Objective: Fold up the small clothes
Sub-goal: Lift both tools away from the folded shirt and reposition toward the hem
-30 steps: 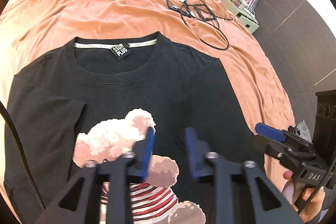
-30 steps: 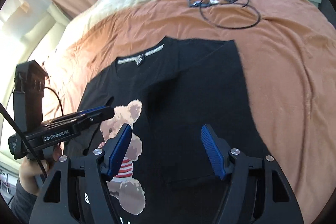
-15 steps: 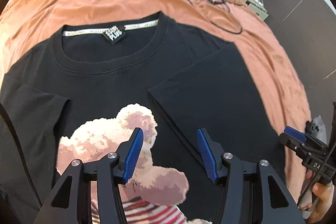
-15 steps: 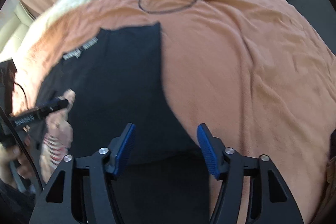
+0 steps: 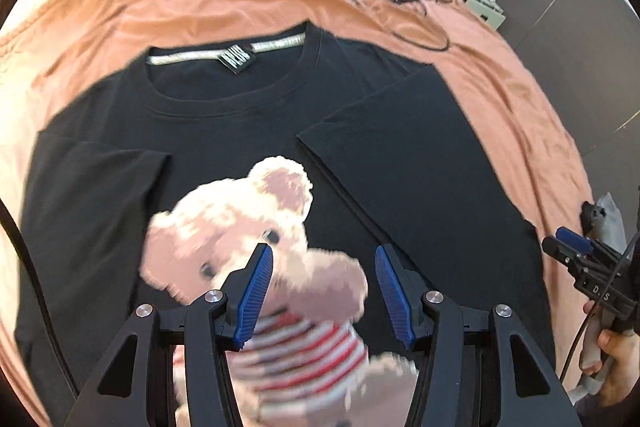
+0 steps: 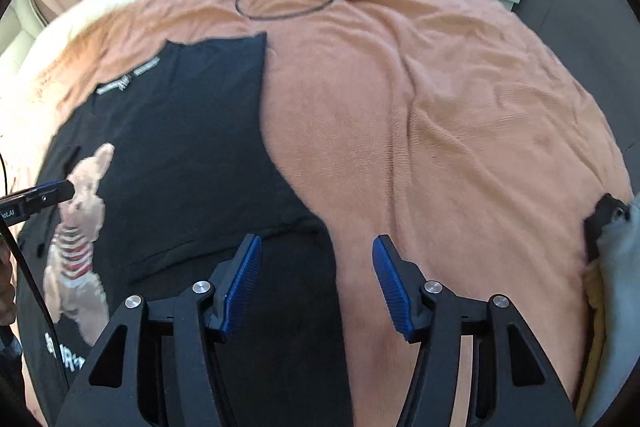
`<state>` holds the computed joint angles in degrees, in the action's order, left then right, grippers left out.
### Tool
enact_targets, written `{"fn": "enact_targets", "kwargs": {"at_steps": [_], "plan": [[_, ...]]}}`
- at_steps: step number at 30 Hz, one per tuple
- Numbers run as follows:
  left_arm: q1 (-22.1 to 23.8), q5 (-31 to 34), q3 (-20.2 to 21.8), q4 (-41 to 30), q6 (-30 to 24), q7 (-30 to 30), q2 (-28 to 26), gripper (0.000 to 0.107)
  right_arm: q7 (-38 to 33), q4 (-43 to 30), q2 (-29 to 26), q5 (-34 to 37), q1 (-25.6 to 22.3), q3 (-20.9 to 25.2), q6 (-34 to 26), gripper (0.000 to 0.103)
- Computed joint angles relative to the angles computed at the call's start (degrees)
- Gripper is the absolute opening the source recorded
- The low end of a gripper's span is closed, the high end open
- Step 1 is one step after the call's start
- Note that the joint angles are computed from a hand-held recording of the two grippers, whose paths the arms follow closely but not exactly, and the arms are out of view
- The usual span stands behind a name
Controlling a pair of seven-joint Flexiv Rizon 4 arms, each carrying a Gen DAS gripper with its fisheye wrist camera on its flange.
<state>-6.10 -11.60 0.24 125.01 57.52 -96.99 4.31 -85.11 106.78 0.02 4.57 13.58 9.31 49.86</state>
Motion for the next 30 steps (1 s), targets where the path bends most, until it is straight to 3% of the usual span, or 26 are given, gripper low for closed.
{"fn": "enact_targets", "kwargs": {"at_steps": [8,12,14,17,20,24,27,30], "plan": [[0.9,6.8,0.5,4.5,-7.3,-4.2,15.5,0.056,-1.0,3.8,8.6,5.6,-0.1,-0.3,-2.0,0.058],[1.9,9.2,0.6,6.7,-10.1,-5.8,23.5,0.068,-1.9,6.9,14.9,8.4,-0.1,-1.1,-3.1,0.086],[1.5,9.2,1.5,8.6,-11.2,-5.3,28.9,0.081,-3.9,9.1,19.0,9.7,-0.2,-2.2,-3.6,0.088],[1.5,8.8,2.4,10.3,-13.9,-4.8,35.7,0.089,-5.3,12.4,25.6,10.2,-0.2,-3.0,-5.5,0.103],[0.3,7.0,4.0,12.2,-16.5,-3.3,42.6,0.09,-6.2,14.8,31.0,10.5,0.4,-3.9,-6.9,0.103],[1.5,8.6,3.2,12.8,-21.6,-2.6,51.6,0.091,-6.3,17.2,37.4,10.1,0.6,-4.4,-9.4,0.103],[2.1,9.7,3.2,13.5,-25.8,-3.2,59.5,0.1,-6.9,18.7,41.6,10.6,1.0,-5.4,-10.9,0.103],[2.8,10.9,3.5,13.2,-31.3,-2.7,64.8,0.1,-7.9,20.2,45.7,11.2,1.4,-6.7,-12.5,0.103]]}}
